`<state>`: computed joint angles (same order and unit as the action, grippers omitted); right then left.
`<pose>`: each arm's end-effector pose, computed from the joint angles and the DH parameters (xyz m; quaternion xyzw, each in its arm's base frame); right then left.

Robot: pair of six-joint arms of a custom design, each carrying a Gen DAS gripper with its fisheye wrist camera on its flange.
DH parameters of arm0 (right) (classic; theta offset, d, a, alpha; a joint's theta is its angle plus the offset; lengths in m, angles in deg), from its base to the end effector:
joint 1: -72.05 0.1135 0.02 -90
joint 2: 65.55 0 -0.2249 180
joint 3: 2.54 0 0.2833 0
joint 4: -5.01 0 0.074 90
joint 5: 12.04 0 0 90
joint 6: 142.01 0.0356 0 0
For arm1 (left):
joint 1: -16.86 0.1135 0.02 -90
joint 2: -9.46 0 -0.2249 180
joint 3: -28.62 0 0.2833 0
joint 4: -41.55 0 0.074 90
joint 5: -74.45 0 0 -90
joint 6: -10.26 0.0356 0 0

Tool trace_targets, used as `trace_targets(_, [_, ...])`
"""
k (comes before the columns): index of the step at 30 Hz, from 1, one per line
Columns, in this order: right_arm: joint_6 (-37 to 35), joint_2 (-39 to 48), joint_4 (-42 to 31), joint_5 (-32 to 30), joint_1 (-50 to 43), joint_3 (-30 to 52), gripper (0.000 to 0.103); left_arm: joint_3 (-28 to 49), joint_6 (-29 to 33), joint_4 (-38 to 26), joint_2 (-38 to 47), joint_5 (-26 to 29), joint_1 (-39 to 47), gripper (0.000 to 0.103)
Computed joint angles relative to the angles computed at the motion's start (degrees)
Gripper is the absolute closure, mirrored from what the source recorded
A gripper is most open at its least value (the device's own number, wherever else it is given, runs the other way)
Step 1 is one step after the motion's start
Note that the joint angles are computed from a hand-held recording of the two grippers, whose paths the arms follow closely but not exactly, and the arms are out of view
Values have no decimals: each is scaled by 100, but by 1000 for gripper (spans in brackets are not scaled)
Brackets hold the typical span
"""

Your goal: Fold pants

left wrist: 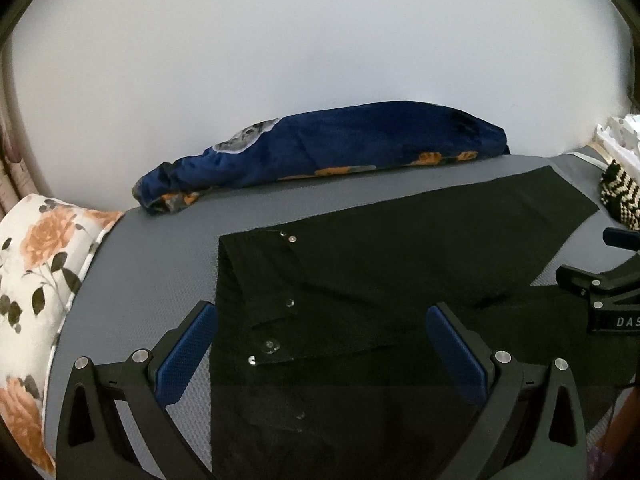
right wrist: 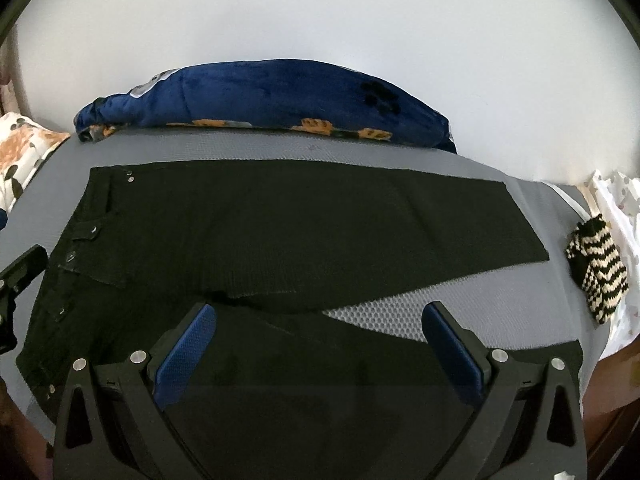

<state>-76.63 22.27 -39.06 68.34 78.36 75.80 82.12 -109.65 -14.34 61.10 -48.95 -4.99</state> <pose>0.3529 0.0450 0.2038 -0.2777 0.9052 0.0290 0.3204 0.2157 -0.0654 0.2151 -0.1525 0.9025 0.1168 0.3854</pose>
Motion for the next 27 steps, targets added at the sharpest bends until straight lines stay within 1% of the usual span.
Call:
trace_targets(5, [5,212,60,99,170,180,0,-84,342,155,-107,334,497,0])
trace_targets(10, [23,442,111,180,341,365,0,-88,618,284,-89,550,828,0])
trace_targets(16, [17,780,149,285,519,604,1,-123,1183,509,-93,1295,1746,0])
trace_targets(19, [-47,974,141,281,583,764,1,-131,1581,589,-115,1664,2346,0])
trace_targets(20, [-104,1069,97,209,583,869,1,-119,1746,612,-104,1907,2681,0])
trace_targets(21, [-154,1162,55,130,572,979,1,-99,2018,675,-67,2542,3247,0])
trace_targets(23, [-224,1292,47,40,543,1128,1,67,2360,726,279,3253,4040,0])
trace_targets(25, [-314,1460,64,-12,504,1316,1,298,2684,927,883,3656,4852,0])
trace_targets(26, [-332,1520,66,-14,502,1382,1,385,2791,1039,1132,3833,5128,0])
trace_targets(27, [-363,1614,69,-1,494,1483,1,531,2927,1131,1481,4171,5458,0])
